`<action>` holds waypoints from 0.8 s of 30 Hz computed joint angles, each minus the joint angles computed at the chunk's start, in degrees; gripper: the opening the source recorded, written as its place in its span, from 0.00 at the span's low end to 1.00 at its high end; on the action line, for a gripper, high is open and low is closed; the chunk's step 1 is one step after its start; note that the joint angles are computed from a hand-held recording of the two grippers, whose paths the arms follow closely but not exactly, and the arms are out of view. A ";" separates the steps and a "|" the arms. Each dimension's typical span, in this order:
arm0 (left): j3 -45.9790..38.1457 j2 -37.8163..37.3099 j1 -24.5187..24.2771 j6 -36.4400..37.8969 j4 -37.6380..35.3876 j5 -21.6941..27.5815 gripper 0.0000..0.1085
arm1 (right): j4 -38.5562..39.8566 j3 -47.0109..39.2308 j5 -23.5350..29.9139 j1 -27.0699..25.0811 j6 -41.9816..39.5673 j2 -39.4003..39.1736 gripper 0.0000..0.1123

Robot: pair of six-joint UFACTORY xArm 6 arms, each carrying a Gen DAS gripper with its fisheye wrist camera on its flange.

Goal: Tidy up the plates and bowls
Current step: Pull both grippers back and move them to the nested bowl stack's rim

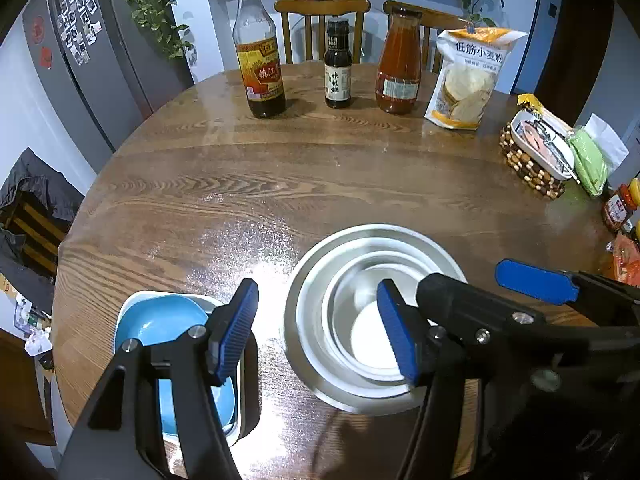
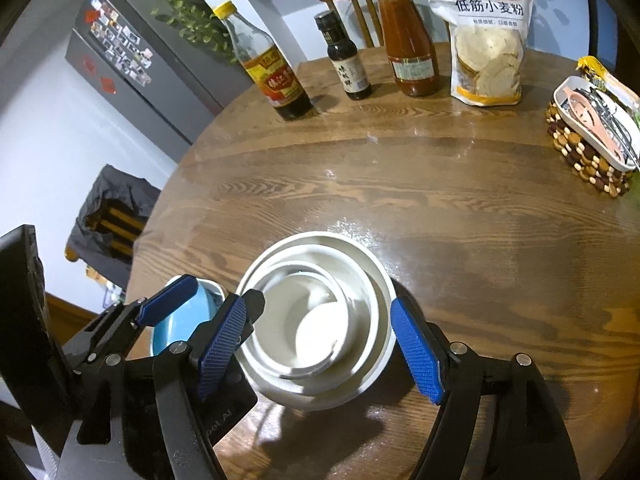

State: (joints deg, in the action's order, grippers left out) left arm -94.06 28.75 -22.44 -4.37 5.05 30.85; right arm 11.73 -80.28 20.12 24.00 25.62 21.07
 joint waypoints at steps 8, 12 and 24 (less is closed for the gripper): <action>1.20 -1.23 0.09 -0.64 -0.19 -1.24 0.61 | 2.66 1.77 -1.39 0.22 -2.51 -1.89 0.69; 1.68 -1.68 0.16 -0.69 -0.55 -1.43 0.62 | 4.77 2.57 -1.91 0.31 -4.42 -2.53 0.71; 2.89 -3.20 3.77 0.13 -9.91 0.95 0.73 | 30.61 7.38 -3.67 0.16 -22.77 -5.70 0.75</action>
